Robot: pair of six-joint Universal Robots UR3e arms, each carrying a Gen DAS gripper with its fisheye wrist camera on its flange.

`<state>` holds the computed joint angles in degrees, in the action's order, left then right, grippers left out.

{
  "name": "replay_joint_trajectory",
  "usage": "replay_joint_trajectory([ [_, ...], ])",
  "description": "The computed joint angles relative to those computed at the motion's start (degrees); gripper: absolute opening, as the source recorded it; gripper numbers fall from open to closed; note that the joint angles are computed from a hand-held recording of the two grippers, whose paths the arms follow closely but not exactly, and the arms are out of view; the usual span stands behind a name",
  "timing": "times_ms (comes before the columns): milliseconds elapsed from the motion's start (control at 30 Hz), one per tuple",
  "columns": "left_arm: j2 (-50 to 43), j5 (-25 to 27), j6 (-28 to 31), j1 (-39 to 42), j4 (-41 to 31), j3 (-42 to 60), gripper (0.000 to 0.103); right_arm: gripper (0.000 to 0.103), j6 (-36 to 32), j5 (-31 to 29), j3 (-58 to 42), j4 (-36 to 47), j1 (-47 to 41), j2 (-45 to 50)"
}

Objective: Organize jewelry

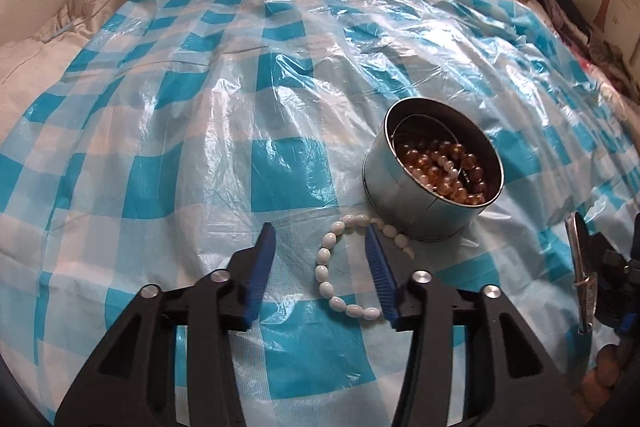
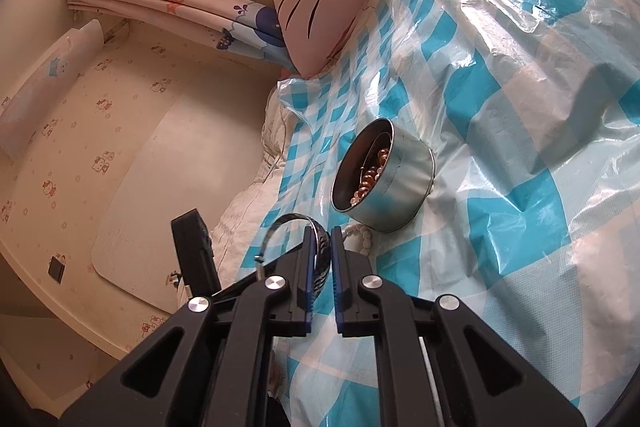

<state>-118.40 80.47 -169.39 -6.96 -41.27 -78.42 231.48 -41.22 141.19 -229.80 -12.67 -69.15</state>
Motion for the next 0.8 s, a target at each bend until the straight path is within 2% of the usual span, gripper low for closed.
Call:
replay_joint_trajectory([
  [100, -3.04, 5.56, 1.33, -2.33, -3.38, 3.42, 0.045, 0.012, -0.04, -0.35, -0.55, 0.74, 0.48, -0.18],
  [133, -3.17, 6.16, 1.91, -2.52, -3.65, 3.35, 0.040, 0.012, -0.21, -0.39, -0.65, 0.98, 0.62, -0.21],
  [167, -2.83, 5.93, 2.10, -2.48, -3.68, 3.14, 0.026, 0.012, -0.48, -0.66, -0.84, 1.81, 0.89, -0.67],
  [233, -2.01, 4.08, 2.54, -1.77, -4.81, 2.83, 0.007, 0.012, -1.64, -2.10, -1.06, 3.89, 1.66, -1.91],
  [333, 0.80, 0.29, 2.69, -0.21, -2.97, -0.26, 0.007, 0.012, -3.61, -4.34, -1.65, 8.77, 2.85, -3.92],
  [400, 4.00, -4.29, 2.85, 1.27, 1.19, -4.16, 0.007, 0.012, -6.14, -7.95, -2.53, 15.12, 4.55, -6.80],
  [433, 5.26, -5.73, 2.71, 1.66, 3.21, -5.61, 0.007, 0.015, -7.35, -10.09, -3.26, 18.59, 5.67, -8.25],
  [467, 6.28, -6.71, 2.52, 1.98, 4.82, -6.84, 0.007, 0.024, -8.10, -11.30, -3.95, 20.72, 6.51, -9.00],
  [500, 6.93, -7.70, 2.31, 2.34, 5.75, -7.56, 0.007, 0.047, -8.82, -12.54, -4.61, 22.53, 7.39, -9.69],
  [533, 7.40, -8.48, 1.99, 2.61, 6.44, -8.05, 0.007, 0.054, -9.81, -13.68, -5.21, 24.06, 8.22, -10.37],
  [633, 7.98, -9.69, 1.13, 3.30, 7.03, -8.43, 0.007, 0.054, -14.45, -19.65, -9.38, 32.75, 12.90, -12.30],
  [667, 8.08, -10.12, 0.82, 3.62, 6.96, -8.42, 0.007, 0.054, -16.59, -23.06, -11.86, 37.06, 15.43, -12.81],
  [733, 8.46, -11.51, 0.34, 4.48, 7.08, -8.72, 0.007, 0.054, -21.39, -34.16, -19.85, 49.20, 22.71, -12.30],
  [767, 8.73, -11.99, 0.17, 4.78, 7.20, -8.98, 0.007, 0.054, -23.45, -38.00, -24.45, 55.47, 25.76, -10.59],
  [800, 9.01, -12.27, 0.09, 4.98, 7.34, -9.35, 0.007, 0.054, -25.31, -39.20, -27.88, 59.56, 27.41, -8.87],
])
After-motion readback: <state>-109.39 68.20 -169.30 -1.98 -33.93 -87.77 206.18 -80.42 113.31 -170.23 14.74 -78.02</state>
